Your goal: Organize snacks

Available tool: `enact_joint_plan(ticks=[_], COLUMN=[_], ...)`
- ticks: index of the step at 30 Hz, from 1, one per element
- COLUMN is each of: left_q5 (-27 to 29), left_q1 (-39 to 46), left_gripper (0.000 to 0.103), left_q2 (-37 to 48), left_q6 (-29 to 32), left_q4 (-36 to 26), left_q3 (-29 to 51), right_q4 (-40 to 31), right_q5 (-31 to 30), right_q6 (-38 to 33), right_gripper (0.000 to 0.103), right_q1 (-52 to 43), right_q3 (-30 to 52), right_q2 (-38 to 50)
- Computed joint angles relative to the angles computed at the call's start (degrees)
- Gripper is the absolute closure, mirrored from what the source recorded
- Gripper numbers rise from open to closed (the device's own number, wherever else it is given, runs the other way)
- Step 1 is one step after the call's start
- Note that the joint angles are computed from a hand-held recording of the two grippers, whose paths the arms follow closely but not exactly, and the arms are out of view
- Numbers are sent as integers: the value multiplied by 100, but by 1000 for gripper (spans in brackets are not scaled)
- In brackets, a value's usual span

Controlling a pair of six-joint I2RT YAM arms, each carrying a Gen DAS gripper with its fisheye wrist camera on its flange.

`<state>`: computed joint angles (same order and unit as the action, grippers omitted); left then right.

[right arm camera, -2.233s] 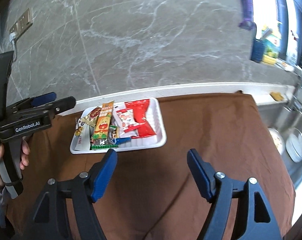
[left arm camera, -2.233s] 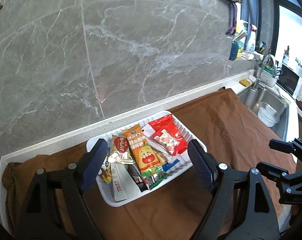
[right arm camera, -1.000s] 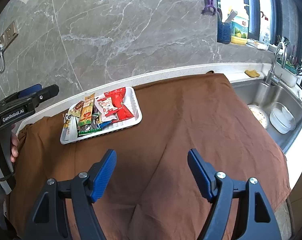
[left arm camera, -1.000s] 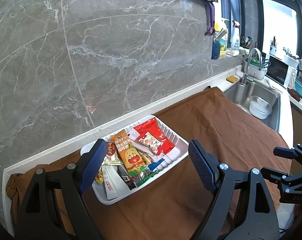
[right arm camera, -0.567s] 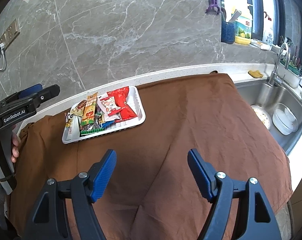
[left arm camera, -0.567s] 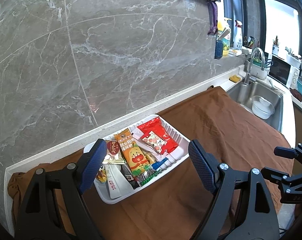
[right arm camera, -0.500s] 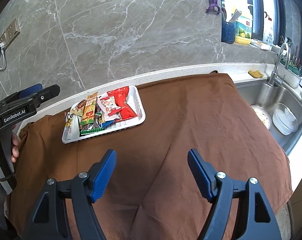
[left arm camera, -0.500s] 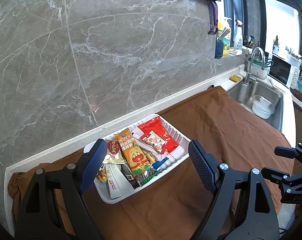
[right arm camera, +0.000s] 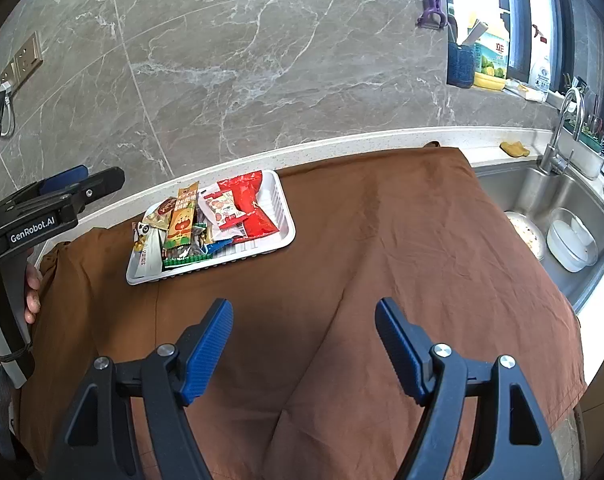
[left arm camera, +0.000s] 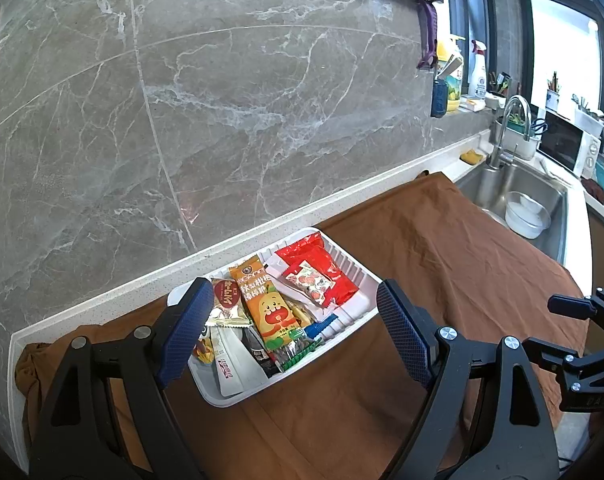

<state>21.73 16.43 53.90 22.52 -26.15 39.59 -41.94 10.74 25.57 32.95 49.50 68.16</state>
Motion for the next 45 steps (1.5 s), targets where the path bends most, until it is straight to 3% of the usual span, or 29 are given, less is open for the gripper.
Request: enact_joint_plan(ticks=[36,45], left_q5=[-12,199], left_q1=[-19,71], left_gripper=[20,20], left_q2=[-37,-161], left_q6=[-14,-5], left_q4=[-14,10], left_q3=[-12,-41], right_q4=[-4,-4], right_q5=[-10,-4], right_q6=[-4,11], right_gripper=[27,27], right_q1=[13,16], right_q3=[5,-1], right_q2=[6,0])
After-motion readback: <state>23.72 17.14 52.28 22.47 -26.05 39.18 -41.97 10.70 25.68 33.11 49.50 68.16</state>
